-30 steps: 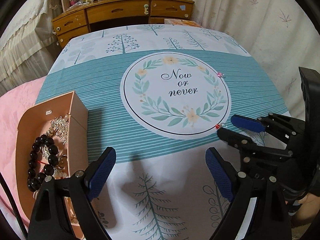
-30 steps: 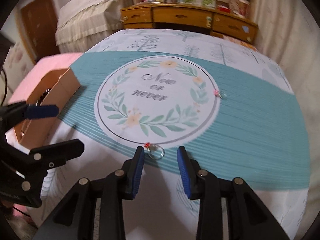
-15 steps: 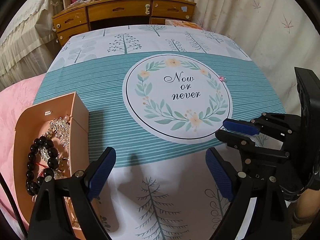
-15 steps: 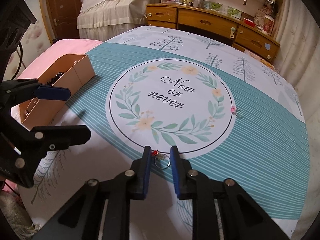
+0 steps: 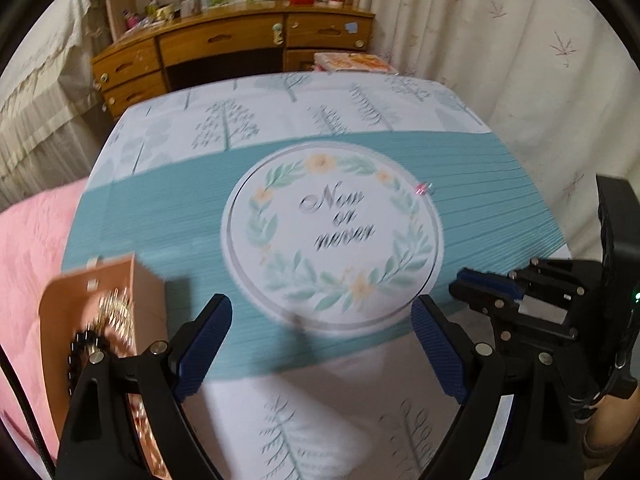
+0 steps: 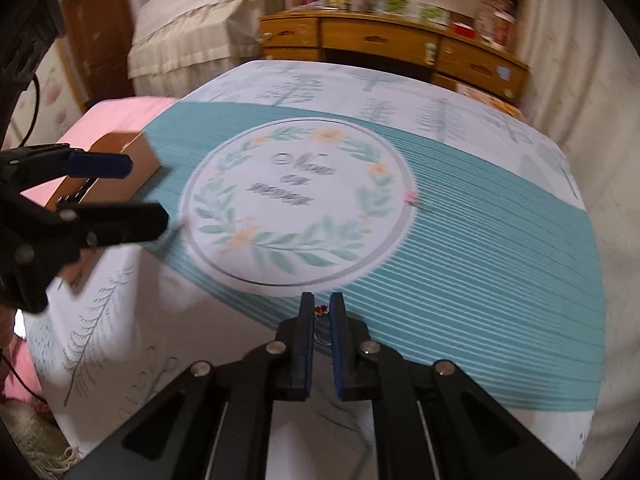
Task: Organize jewelry
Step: 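Grasp the small clear ring with the left tool while the right tool holds the red-stone ring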
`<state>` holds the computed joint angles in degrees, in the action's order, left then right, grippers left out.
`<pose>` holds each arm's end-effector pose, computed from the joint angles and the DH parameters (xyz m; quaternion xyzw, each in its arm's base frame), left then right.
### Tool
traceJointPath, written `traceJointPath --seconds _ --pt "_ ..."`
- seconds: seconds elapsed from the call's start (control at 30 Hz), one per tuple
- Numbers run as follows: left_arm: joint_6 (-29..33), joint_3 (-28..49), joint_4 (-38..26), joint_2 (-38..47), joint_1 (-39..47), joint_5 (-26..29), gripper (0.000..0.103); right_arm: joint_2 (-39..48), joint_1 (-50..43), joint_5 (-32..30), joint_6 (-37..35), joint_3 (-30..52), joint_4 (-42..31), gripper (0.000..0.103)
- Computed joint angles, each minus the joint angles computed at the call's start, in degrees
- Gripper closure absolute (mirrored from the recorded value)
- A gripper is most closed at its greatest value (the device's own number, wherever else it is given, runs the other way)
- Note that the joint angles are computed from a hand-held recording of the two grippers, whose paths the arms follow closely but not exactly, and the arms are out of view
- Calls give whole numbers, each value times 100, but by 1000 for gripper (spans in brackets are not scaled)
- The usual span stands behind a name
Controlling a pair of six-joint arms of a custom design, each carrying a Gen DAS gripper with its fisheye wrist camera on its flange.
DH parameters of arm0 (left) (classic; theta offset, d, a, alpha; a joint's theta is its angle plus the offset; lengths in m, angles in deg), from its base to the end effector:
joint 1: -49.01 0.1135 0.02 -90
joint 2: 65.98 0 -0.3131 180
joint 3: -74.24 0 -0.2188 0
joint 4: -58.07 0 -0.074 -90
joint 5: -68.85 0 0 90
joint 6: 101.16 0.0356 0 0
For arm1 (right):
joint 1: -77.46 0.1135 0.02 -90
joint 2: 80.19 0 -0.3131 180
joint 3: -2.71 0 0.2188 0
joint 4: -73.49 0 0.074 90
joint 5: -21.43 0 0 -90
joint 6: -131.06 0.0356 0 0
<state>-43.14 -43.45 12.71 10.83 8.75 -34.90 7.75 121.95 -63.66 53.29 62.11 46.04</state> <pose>0.1695 -0.1324 0.2697 0.0382 0.9584 -0.0588 0.2766 0.1892 0.1816 0.2311 -0.2534 0.9213 0.1027 0.2766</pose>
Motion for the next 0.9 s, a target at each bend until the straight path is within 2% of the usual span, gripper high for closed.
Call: traceJointPath --seconds 0.13,0.3,0.43,0.53,0.6,0.7,0.8,0.87,0.9 --pt "176 637 29 526 20 90 13 -315 -537 -309 162 -186 47 96" --pt "331 1430 108 1394 83 361 15 -707 -1460 -1019 356 -338 78 96" --pt "644 2218 -16 2260 187 765 28 -856 -2160 -1714 436 -408 108 96" --pt "984 2789 -216 2849 246 1007 31 -917 -2503 -2036 425 -398 91 96" --pt "1124 3050 -339 3134 244 1031 35 -952 -2689 -2207 400 -396 82 96" --pt "1352 3404 -527 3480 228 1041 46 -1011 -2873 -2367 372 -427 54 96" --pt "1533 3616 -647 3695 160 965 49 -1020 -3043 -2556 353 -463 70 96" --pt "1643 3741 -737 3810 127 930 56 -997 -3097 -2605 354 -482 95 96" --pt "1677 3790 -779 3861 114 896 62 -969 -3129 -2647 346 -480 107 96"
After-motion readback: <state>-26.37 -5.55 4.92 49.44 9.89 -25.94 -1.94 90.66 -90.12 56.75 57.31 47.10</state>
